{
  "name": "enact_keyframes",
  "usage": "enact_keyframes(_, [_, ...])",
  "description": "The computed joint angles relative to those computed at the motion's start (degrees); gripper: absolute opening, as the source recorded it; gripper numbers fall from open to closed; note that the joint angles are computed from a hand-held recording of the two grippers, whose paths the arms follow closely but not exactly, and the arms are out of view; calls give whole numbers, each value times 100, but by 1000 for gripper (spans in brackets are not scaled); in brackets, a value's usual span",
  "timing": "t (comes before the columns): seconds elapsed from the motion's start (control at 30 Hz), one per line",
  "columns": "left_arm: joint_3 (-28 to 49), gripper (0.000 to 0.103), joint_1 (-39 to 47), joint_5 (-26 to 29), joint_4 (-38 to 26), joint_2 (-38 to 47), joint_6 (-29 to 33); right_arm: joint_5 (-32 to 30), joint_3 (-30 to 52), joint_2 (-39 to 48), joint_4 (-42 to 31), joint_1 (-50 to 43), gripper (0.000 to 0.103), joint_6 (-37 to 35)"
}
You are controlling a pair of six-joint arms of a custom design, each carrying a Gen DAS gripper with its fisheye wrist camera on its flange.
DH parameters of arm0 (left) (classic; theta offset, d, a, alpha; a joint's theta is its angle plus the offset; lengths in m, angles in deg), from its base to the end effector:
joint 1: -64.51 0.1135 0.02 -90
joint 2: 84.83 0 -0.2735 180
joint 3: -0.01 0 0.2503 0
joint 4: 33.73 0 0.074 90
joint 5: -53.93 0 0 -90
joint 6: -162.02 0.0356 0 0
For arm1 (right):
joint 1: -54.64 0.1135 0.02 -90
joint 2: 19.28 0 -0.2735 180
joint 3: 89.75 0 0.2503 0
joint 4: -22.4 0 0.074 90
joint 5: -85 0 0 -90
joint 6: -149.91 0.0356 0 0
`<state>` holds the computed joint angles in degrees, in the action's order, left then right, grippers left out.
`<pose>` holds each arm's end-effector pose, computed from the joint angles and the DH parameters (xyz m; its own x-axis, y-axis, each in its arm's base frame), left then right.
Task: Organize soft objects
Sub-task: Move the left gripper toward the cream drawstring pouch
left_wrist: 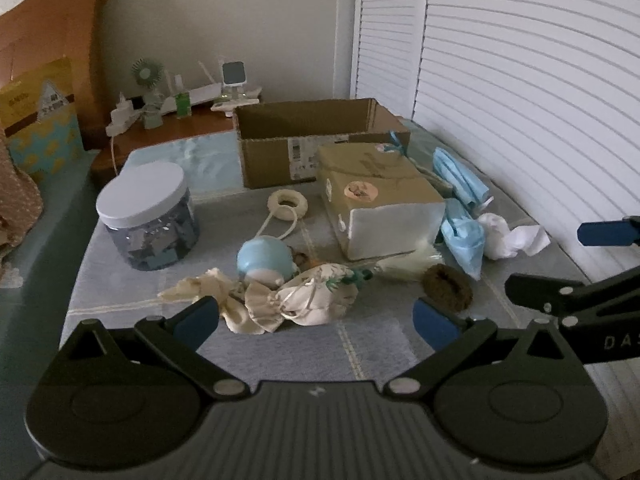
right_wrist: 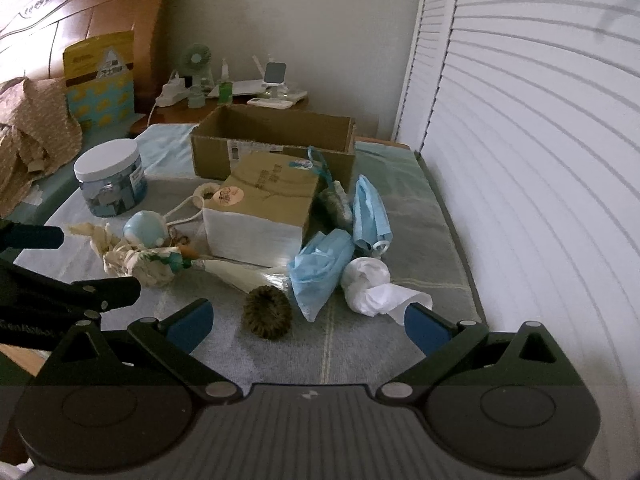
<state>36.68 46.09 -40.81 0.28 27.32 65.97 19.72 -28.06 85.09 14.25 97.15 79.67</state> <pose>0.2551 -0.0819 0.0520 -0.6518 0.1064 -0.7509 0.1885 0.9818 -0.0246 0.2600 0.2181 0.1263 -0.6795 -0.2063 -0.7040 -0.2012 0.9753 -0.0916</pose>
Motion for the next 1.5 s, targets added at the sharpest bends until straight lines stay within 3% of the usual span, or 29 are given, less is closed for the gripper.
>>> enact_keyframes(0.37, [269,102,297,328,331,692,85,-832,-195,608,903,-376,103,-634])
enact_keyframes(0.83, [1168,102,329,379,-332,1253,-31,-1635,-222,1247,1310,-672,103,-1042])
enact_keyframes(1.2, [1202,102,199,734,-335,1274,221,-1686,-424,1282,1720,-700,103,-1343])
enact_keyframes(1.5, [1461,99,287,676,-446,1559,-99,-1669,-501,1345,1972,-708,103,-1365])
